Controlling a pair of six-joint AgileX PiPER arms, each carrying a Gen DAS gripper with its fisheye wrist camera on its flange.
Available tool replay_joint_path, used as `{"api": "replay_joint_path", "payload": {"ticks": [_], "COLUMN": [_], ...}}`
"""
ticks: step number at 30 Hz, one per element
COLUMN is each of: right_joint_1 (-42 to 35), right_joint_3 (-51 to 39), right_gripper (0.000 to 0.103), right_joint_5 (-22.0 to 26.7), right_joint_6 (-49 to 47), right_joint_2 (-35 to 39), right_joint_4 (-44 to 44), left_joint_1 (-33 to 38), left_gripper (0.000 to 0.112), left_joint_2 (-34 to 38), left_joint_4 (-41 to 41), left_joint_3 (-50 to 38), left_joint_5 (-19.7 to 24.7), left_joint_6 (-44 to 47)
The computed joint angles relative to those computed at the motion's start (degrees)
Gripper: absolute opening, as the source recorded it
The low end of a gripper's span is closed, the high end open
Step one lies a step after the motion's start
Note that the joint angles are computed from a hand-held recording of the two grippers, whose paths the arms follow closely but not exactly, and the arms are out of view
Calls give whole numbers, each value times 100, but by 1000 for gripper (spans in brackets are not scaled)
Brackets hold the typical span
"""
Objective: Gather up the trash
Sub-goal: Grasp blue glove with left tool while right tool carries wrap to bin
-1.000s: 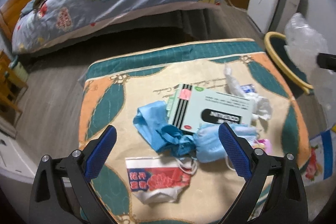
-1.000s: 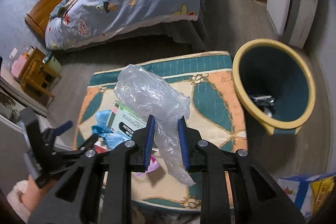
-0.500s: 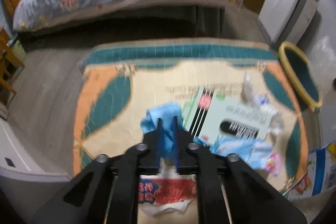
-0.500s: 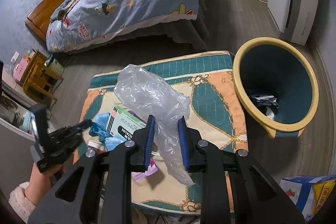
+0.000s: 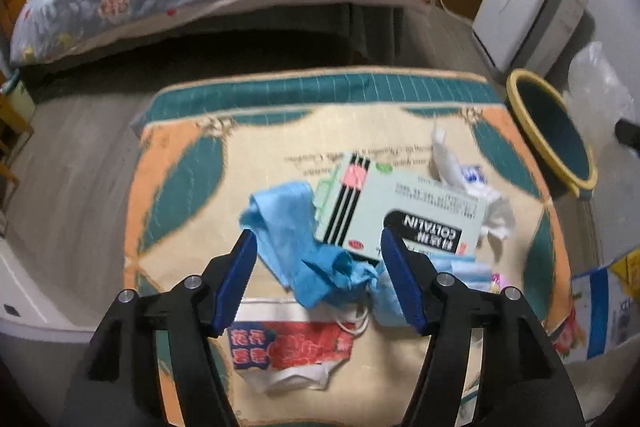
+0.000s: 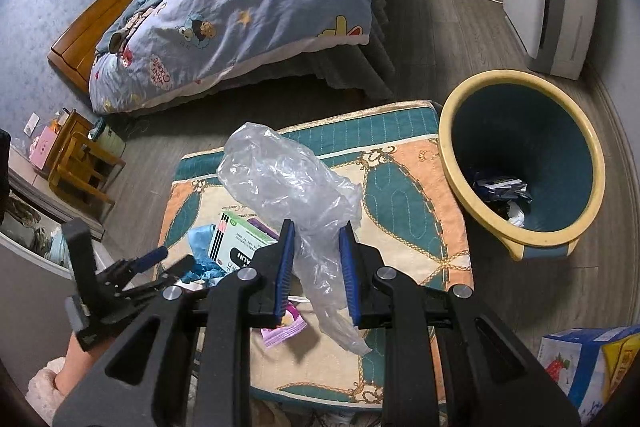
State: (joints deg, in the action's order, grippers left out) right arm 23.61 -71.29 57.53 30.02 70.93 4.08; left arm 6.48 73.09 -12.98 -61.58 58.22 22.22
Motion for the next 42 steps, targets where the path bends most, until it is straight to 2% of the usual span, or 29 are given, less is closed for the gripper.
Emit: {"api": "replay_joint_path", "payload": {"ticks": [2, 4, 5, 6, 14, 20, 25, 29, 31, 34, 36, 39, 42], "right_joint_1": [5, -25, -47, -28, -344, -1311, -2441, -3149, -3347, -3706, -3840, -4031, -4252], "right_joint_3": [-10, -5, -8, -17, -10, 43, 233, 389, 438, 492, 500, 523, 580], "right_gripper": [22, 22, 22, 22, 22, 22, 22, 22, 22, 22, 22, 22, 22], "right_joint_5": [22, 41, 47, 53, -54, -30, 36, 80, 91, 99, 98, 67, 46], "right_joint_6": [23, 37, 34, 79, -60, -539, -1169, -1691, -1791, -2027, -2142, -2350, -2505], "right_joint_2": [13, 14, 16, 15, -187, -436, -501, -455, -424, -308, -251, -126, 0], "right_joint_4": [-43, -46, -39, -62, 112, 414, 824, 1085, 1109, 1223, 1249, 1233, 1182], "left_joint_1": [-69, -53, -68, -102, -170, -553, -1647, -2685, -3023, -3338, -3510, -3929, -4071], "left_gripper": [65, 43, 27, 26, 25, 25, 25, 25, 25, 25, 25, 25, 25], "left_joint_2": [134, 237, 264, 213, -537, -566, -64, 422, 645, 845, 1181, 1527, 1844], "left_joint_4": [93, 41, 6, -14, -397, -753, -548, 163, 295, 283, 220, 455, 298], "left_joint_3": [24, 47, 51, 43, -440, -1464, -2838, -3583, -3658, -3294, -3428, -3498, -3510], "left_joint_5": [93, 223, 278, 270, 107, 492, 782, 619, 455, -26, 93, -132, -218], "left_joint_6": [-91, -38, 0, 66, 296, 215, -239, -487, -587, -774, -770, -730, -678]}}
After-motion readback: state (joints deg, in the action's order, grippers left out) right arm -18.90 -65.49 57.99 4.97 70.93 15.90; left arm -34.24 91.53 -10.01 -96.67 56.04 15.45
